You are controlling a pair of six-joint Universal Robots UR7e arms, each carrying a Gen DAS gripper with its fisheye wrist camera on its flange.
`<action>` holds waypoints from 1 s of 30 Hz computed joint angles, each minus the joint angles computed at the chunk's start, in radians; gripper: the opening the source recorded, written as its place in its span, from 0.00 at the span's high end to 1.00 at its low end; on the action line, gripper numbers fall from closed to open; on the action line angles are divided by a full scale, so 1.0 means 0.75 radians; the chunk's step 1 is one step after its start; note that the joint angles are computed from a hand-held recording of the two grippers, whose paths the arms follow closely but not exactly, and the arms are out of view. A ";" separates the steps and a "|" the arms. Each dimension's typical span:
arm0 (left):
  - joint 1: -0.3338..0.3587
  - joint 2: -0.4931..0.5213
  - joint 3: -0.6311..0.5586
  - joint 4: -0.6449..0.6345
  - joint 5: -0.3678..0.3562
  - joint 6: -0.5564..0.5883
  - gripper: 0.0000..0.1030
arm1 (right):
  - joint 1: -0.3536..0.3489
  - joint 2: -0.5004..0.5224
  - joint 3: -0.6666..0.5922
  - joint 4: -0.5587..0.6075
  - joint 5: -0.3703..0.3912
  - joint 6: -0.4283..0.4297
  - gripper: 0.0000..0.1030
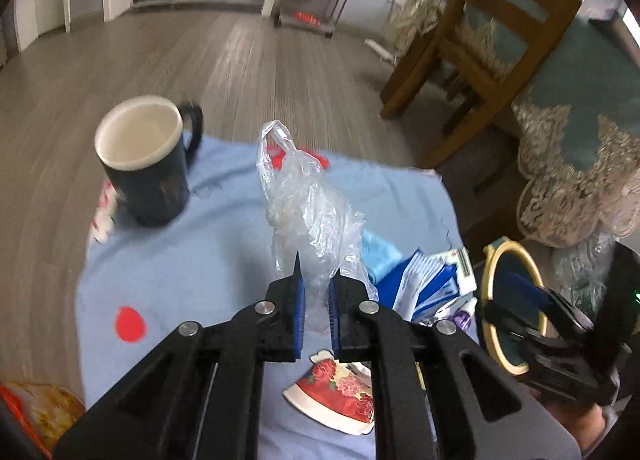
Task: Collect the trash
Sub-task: 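Grasp the clear plastic bag with the left gripper while the right gripper grasps the blue mask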
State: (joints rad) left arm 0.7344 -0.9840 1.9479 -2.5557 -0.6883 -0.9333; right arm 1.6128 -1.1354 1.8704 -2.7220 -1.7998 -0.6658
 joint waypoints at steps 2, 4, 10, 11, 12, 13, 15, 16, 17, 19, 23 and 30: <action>-0.010 -0.020 0.017 -0.020 0.031 0.003 0.91 | 0.035 0.086 -0.073 0.030 -0.051 -0.015 0.23; -0.010 -0.021 0.027 -0.047 0.044 0.002 0.91 | 0.058 0.143 -0.120 0.051 -0.091 -0.020 0.23; 0.011 -0.013 0.053 -0.169 -0.006 0.010 0.91 | 0.116 0.308 -0.230 0.103 -0.252 -0.100 0.23; 0.019 -0.018 0.061 -0.192 -0.021 -0.003 0.91 | 0.126 0.335 -0.243 0.098 -0.285 -0.127 0.23; 0.022 -0.020 0.067 -0.200 -0.024 -0.015 0.91 | 0.134 0.359 -0.253 0.094 -0.313 -0.152 0.23; 0.024 -0.021 0.074 -0.208 -0.025 -0.023 0.91 | 0.144 0.388 -0.266 0.085 -0.350 -0.187 0.23; 0.027 -0.027 0.082 -0.213 -0.031 -0.034 0.91 | 0.154 0.425 -0.277 0.063 -0.393 -0.241 0.23; 0.031 -0.028 0.086 -0.217 -0.035 -0.034 0.91 | 0.154 0.436 -0.276 0.051 -0.410 -0.266 0.25; 0.035 -0.029 0.089 -0.222 -0.041 -0.036 0.91 | 0.160 0.459 -0.281 0.038 -0.444 -0.299 0.29; 0.047 -0.032 0.098 -0.243 -0.059 -0.047 0.91 | 0.166 0.490 -0.298 0.041 -0.494 -0.334 0.38; 0.061 -0.022 0.094 -0.273 -0.078 -0.048 0.91 | 0.168 0.512 -0.310 0.070 -0.545 -0.336 0.64; 0.059 0.010 0.063 -0.278 -0.046 -0.034 0.91 | 0.153 0.435 -0.269 0.084 -0.416 -0.287 0.77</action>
State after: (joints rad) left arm 0.7785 -0.9766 1.9950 -2.7643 -0.7224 -0.9590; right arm 1.7276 -0.8088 1.6683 -2.6592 -2.1115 -0.8811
